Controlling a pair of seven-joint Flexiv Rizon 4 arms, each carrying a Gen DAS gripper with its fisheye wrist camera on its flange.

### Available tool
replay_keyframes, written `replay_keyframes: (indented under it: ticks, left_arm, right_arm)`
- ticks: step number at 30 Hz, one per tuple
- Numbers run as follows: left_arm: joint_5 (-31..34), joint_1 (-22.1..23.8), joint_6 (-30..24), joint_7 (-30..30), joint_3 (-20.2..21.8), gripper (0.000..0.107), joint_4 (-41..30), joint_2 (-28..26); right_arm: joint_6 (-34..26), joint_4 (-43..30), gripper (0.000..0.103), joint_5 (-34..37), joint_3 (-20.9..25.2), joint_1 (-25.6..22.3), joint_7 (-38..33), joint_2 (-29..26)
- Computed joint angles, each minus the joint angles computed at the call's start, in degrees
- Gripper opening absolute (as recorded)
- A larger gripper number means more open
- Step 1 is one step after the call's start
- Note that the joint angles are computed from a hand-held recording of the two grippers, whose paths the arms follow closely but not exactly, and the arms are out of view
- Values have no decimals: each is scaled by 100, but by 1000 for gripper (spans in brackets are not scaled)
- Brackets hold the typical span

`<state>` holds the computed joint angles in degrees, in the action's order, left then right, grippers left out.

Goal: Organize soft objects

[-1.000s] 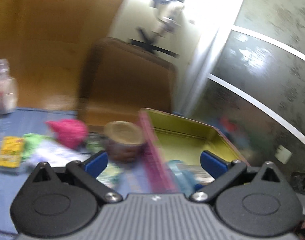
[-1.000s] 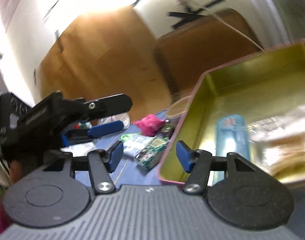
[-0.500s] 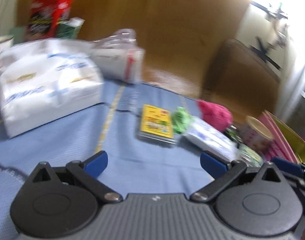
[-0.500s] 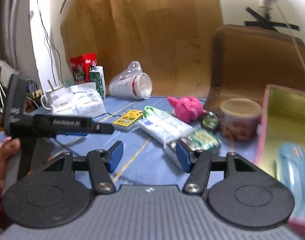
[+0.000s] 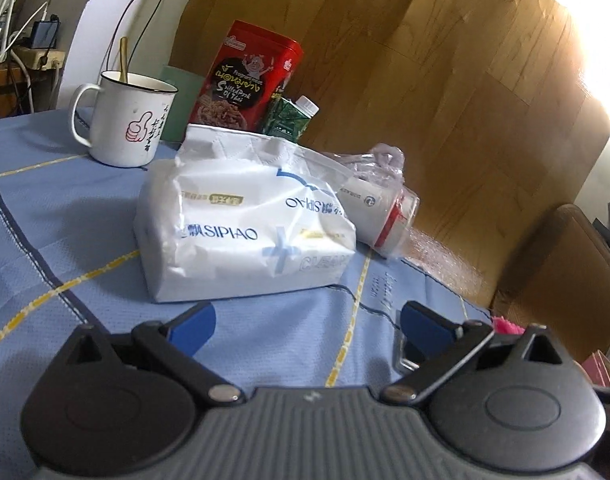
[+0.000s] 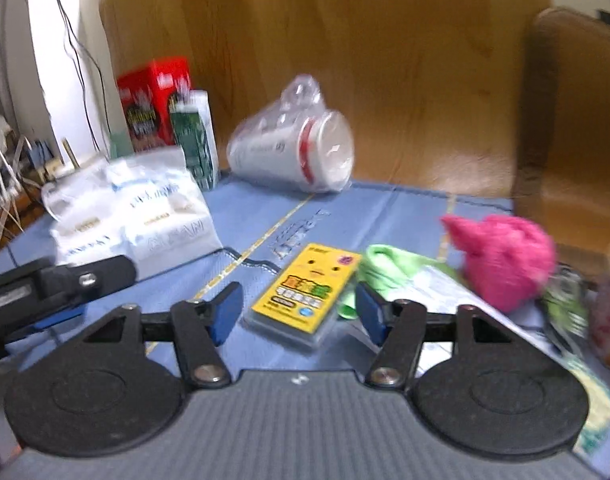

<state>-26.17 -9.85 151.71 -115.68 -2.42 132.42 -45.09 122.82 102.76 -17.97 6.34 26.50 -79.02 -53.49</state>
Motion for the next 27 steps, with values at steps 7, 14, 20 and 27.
replay_keyframes:
  ticks: [7, 14, 20, 27]
  left_arm:
    - [295, 147, -86, -138, -50, 102, 6, 11]
    - [499, 151, -166, -2, -6, 102, -76, -1]
    - [1562, 420, -487, 483, -93, 102, -312, 5]
    - [3857, 1560, -1436, 618, -936, 103, -750, -78]
  right_arm:
    - [-217, -138, 67, 385, -343, 394, -224, -41]
    - [388, 741, 63, -204, 66, -67, -675, 199]
    - [1244, 2020, 64, -876, 168, -446, -1594, 558]
    - [2040, 2879, 64, -533, 298, -881, -1797, 640]
